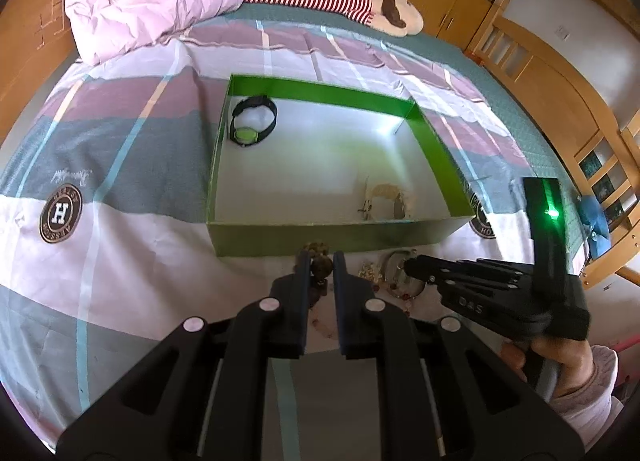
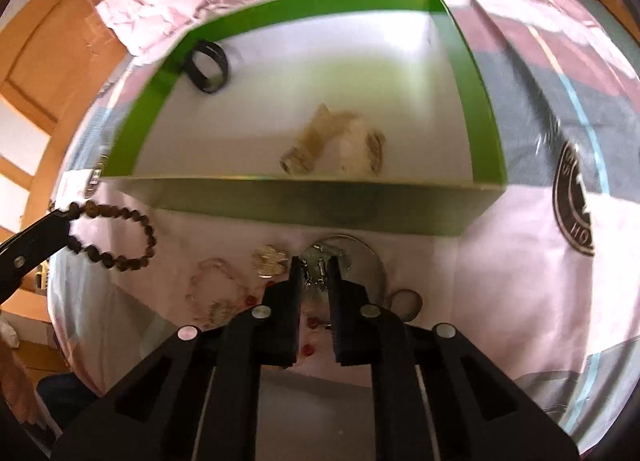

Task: Organize jewelry
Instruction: 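Carry the bracelet and the charm over the green box with both tools, then open both tools to drop the bracelet and charm into the box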

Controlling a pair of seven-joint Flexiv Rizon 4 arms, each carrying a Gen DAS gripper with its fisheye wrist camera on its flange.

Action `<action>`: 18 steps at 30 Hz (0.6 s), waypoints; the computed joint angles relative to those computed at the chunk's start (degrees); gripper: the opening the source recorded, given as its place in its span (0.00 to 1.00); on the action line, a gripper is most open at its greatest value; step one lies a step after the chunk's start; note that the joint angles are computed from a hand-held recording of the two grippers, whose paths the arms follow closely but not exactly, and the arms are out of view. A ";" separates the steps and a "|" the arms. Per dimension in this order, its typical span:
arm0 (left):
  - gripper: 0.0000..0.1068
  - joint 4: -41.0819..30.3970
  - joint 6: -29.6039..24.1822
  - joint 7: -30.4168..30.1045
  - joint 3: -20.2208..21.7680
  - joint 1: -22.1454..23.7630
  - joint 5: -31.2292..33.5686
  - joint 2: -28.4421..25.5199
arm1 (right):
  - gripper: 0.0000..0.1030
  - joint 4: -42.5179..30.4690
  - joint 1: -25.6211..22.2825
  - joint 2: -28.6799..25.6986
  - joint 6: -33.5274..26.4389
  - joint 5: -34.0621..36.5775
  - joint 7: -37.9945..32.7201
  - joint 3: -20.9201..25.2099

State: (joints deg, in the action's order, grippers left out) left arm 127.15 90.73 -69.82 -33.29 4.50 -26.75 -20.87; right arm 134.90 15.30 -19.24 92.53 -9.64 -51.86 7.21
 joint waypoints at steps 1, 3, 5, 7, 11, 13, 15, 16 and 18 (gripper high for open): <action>0.10 0.09 0.46 0.04 -0.28 0.19 -0.02 0.08 | 0.12 0.28 -0.13 0.45 0.56 0.06 -0.22 0.19; 0.10 0.33 1.53 0.02 -1.71 1.35 0.04 0.05 | 0.12 0.62 -0.79 1.46 1.44 0.37 -0.73 1.12; 0.10 0.48 2.75 -0.70 -2.85 2.43 0.87 0.02 | 0.12 0.97 -1.67 1.98 3.00 1.08 -1.13 2.14; 0.10 0.53 4.24 -1.67 -3.91 3.54 2.26 -0.08 | 0.12 1.26 -2.30 2.40 5.86 1.80 -1.52 2.71; 0.10 0.41 8.06 -3.91 -8.26 7.77 5.07 -0.99 | 0.12 2.62 -0.29 3.66 12.98 3.33 -1.77 0.04; 0.10 0.12 9.52 -5.19 -10.06 9.62 6.68 -1.70 | 0.12 2.97 3.46 3.98 16.74 6.33 -2.66 -3.42; 0.10 -1.07 9.64 -6.39 -8.71 8.72 7.79 -2.14 | 0.12 2.62 6.35 3.70 18.60 9.48 -4.23 -6.03; 0.10 -2.25 8.73 -7.01 -6.18 6.61 7.92 -2.23 | 0.12 1.75 6.09 3.20 18.23 9.64 -4.38 -5.85; 0.10 -3.67 7.57 -8.29 -4.43 5.35 8.79 -2.92 | 0.12 0.40 4.78 2.04 17.68 9.35 -4.08 -4.62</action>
State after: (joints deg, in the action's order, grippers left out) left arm 123.48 98.29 -78.11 -37.72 9.85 -17.96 -23.79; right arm 135.30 20.09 -17.21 110.21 -0.29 -55.93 2.59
